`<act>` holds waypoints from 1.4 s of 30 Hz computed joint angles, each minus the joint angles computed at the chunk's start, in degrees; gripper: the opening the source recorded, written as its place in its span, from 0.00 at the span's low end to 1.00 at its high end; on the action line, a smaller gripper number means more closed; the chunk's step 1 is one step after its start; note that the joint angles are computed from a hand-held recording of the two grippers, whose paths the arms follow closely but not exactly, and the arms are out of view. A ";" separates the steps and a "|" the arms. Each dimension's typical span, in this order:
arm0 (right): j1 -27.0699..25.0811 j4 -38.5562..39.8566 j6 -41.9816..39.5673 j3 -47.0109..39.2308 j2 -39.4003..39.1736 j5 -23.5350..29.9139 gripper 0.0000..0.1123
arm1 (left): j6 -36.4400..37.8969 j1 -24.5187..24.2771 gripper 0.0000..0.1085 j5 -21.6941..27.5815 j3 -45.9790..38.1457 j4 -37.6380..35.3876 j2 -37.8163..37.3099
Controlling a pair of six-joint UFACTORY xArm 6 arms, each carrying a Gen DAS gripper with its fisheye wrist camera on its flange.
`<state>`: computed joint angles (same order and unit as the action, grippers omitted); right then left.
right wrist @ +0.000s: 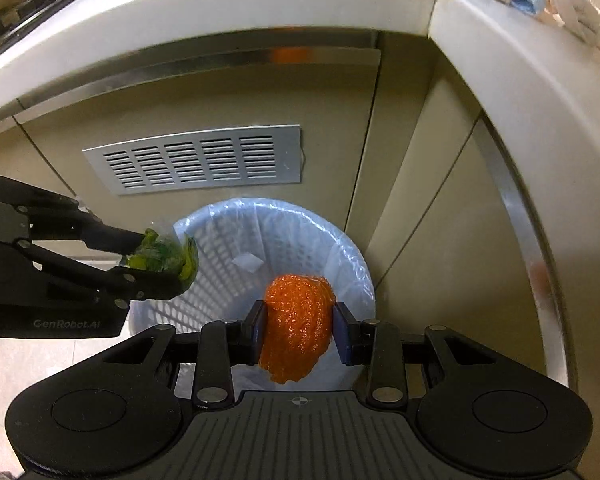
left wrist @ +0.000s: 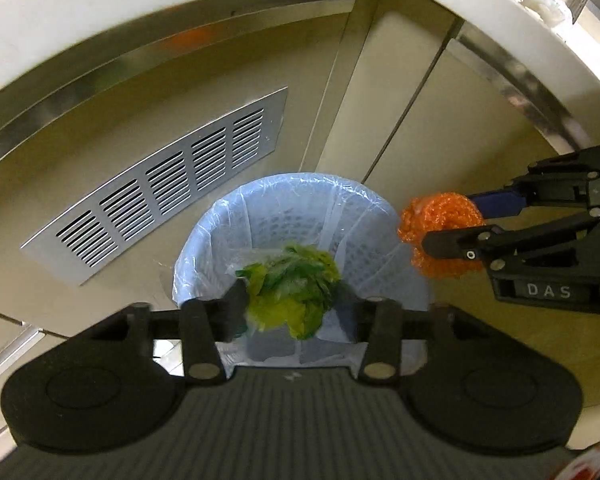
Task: Collect trash
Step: 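Carry both items over the wastebasket and open both grippers to drop them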
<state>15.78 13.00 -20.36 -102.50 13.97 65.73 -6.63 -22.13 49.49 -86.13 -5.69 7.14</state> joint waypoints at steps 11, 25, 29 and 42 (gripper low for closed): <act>0.10 0.51 0.57 -1.56 2.26 -0.52 0.31 | -1.77 0.97 0.59 2.41 -1.41 2.11 0.95; -0.12 5.13 2.07 -5.96 5.08 4.08 0.36 | -4.68 1.30 0.59 3.66 -0.35 3.83 -0.72; -0.14 6.28 3.06 -5.82 5.25 4.17 0.55 | -5.31 1.50 0.59 4.05 0.55 4.51 -1.70; 0.83 4.63 3.83 -5.16 3.79 3.23 0.55 | -6.51 1.81 0.59 3.39 2.13 4.92 -3.95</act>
